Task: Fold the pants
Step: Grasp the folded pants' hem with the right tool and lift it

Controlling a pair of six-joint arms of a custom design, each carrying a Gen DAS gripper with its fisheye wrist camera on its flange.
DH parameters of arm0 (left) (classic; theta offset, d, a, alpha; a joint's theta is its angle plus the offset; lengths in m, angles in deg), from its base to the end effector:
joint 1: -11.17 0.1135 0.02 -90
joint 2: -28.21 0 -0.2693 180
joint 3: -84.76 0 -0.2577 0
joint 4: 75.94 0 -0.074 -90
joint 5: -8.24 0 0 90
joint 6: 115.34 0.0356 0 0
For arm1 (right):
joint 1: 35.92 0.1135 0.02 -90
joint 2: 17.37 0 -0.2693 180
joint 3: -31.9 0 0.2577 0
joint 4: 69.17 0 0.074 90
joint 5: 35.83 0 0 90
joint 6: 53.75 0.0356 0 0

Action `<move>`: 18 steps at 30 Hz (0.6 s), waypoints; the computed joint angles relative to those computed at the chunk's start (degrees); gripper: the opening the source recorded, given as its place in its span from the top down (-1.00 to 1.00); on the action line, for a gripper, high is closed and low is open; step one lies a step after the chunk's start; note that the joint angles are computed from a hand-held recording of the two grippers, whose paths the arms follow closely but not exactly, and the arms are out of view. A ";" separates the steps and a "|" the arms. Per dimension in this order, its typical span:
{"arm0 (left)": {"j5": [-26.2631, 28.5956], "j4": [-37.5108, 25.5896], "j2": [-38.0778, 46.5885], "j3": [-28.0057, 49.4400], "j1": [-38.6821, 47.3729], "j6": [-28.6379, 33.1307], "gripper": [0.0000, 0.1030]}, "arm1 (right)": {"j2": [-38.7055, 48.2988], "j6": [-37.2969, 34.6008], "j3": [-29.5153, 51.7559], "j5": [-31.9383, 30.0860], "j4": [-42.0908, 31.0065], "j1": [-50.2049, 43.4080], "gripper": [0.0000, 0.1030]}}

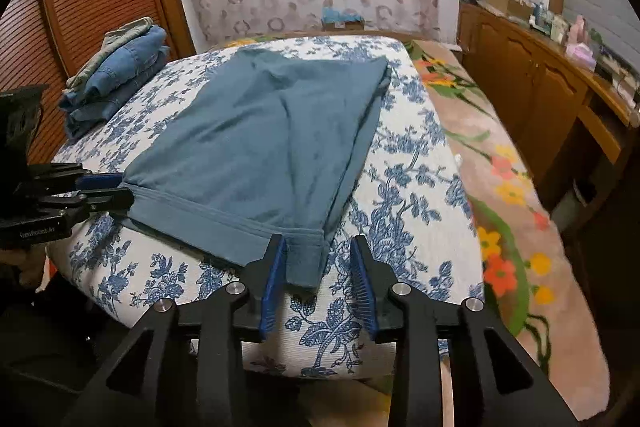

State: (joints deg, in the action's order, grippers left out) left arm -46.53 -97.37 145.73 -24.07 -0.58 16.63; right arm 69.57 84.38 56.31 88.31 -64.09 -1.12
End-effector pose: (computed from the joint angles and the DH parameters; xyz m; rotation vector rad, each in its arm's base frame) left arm 0.3495 -0.0937 0.0704 1.2890 2.1946 -0.6486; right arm 0.1593 0.0864 0.0666 0.4790 2.2951 -0.0859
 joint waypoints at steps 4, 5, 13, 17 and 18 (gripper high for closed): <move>0.00 0.15 0.27 0.23 0.16 -0.30 0.36 | 0.35 -0.12 -1.11 -1.76 3.59 -1.50 0.32; -0.04 0.31 0.41 0.33 0.17 -0.47 0.30 | 0.09 -0.36 -1.17 -1.77 3.53 -1.61 0.32; 0.37 1.30 0.71 0.21 0.41 -0.55 0.18 | 3.45 -2.65 -0.62 -2.29 7.92 -1.62 0.33; 0.69 1.93 0.85 -0.02 0.20 -0.56 0.07 | 4.79 -3.33 -1.19 -2.81 10.82 -1.67 0.38; 0.74 1.93 0.83 -0.13 0.01 -0.24 -0.01 | 4.90 -3.55 -1.44 -3.01 11.40 -1.74 0.40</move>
State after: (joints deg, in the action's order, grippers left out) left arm -45.79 -95.44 146.55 -24.20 -0.57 16.39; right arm 74.47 80.83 54.87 85.30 -52.69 -2.86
